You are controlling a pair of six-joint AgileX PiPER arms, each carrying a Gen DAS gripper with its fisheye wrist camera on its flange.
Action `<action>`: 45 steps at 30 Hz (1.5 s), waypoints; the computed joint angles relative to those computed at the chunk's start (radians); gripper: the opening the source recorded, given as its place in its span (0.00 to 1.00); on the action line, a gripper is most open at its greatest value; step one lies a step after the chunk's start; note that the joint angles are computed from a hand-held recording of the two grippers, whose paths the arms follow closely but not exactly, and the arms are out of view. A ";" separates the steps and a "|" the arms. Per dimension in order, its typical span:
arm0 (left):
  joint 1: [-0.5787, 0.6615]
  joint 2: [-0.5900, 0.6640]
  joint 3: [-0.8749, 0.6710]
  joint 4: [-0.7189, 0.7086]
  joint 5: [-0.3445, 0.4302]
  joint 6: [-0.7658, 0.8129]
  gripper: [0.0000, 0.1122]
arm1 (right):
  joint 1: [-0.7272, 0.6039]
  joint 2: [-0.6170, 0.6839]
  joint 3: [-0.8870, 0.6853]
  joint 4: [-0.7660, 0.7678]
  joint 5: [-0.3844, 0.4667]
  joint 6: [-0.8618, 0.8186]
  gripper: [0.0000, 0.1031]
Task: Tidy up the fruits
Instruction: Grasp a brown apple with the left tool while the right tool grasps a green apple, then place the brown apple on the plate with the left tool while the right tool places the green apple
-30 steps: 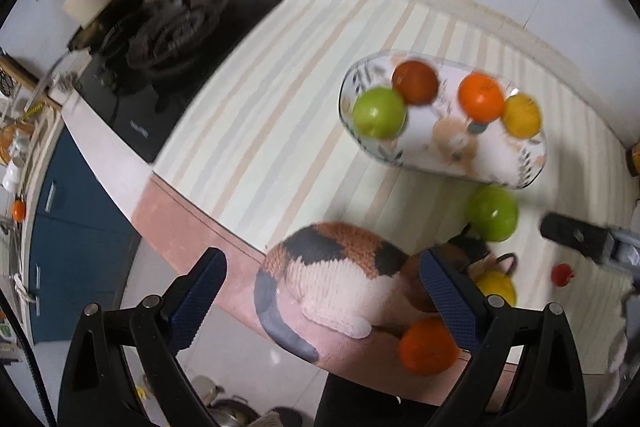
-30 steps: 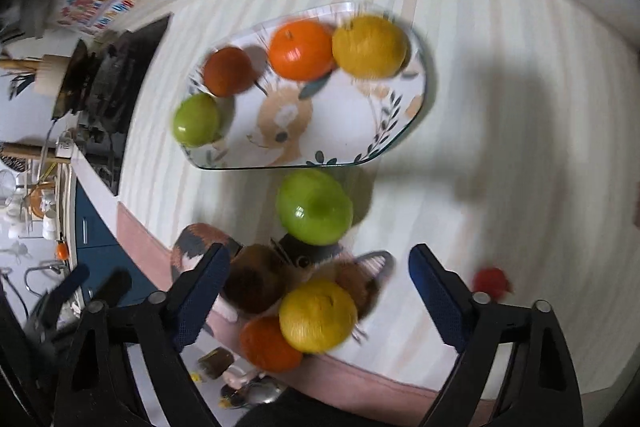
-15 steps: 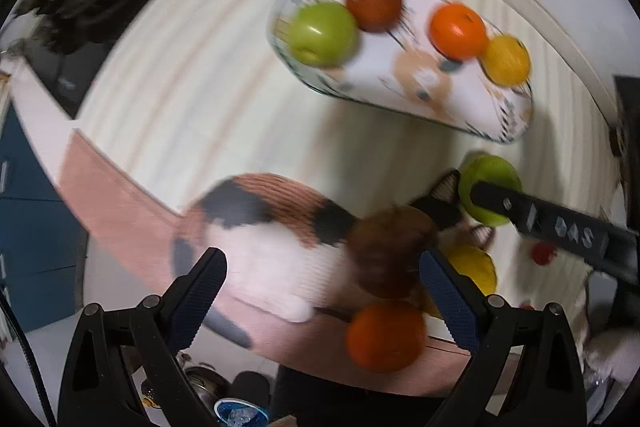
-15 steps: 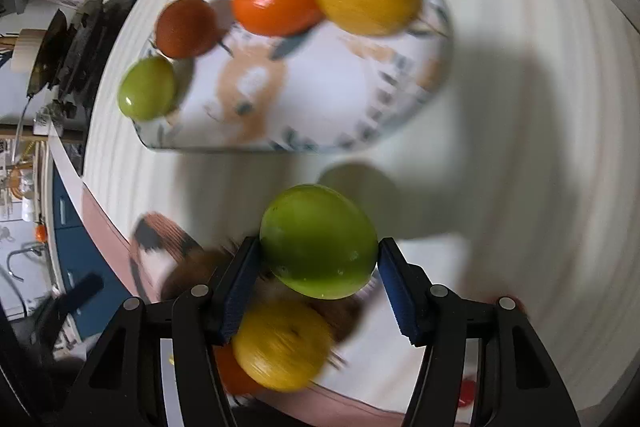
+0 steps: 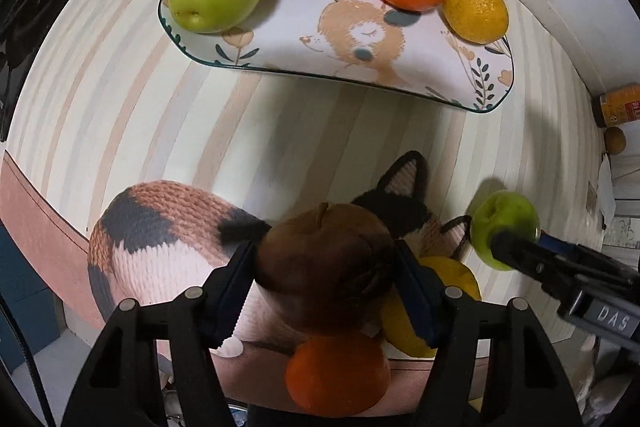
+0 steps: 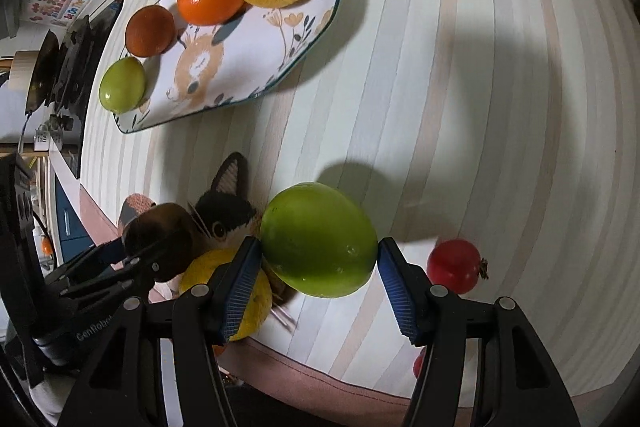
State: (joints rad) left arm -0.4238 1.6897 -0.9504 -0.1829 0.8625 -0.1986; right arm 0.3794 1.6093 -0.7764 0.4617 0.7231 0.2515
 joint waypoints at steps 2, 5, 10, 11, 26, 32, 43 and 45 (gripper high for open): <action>0.000 -0.001 0.003 -0.003 -0.003 0.001 0.58 | -0.012 0.011 -0.007 0.014 0.001 -0.023 0.61; 0.006 0.005 -0.010 -0.001 0.009 0.005 0.58 | -0.032 0.027 -0.011 0.055 0.009 -0.067 0.61; 0.039 -0.034 -0.019 0.015 0.041 0.023 0.58 | -0.001 0.021 -0.034 -0.006 0.005 0.008 0.61; 0.051 -0.046 -0.029 0.010 0.057 0.031 0.58 | -0.004 0.015 -0.037 -0.002 0.006 0.007 0.61; 0.179 0.191 -0.534 -0.017 0.274 0.097 0.58 | -0.033 0.175 -0.414 -0.125 0.084 0.096 0.61; 0.178 0.303 -0.611 -0.043 0.306 0.094 0.58 | -0.017 0.278 -0.493 -0.168 0.095 0.085 0.61; 0.127 0.356 -0.646 0.003 0.335 0.055 0.59 | -0.065 0.278 -0.450 -0.119 0.059 0.032 0.65; 0.133 0.349 -0.629 -0.006 0.328 0.055 0.59 | -0.070 0.268 -0.450 -0.121 0.069 0.033 0.70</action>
State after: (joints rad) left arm -0.2908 2.0385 -1.5791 -0.1886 1.1908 -0.1439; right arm 0.3095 1.8776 -1.2260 0.3412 0.7920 0.2845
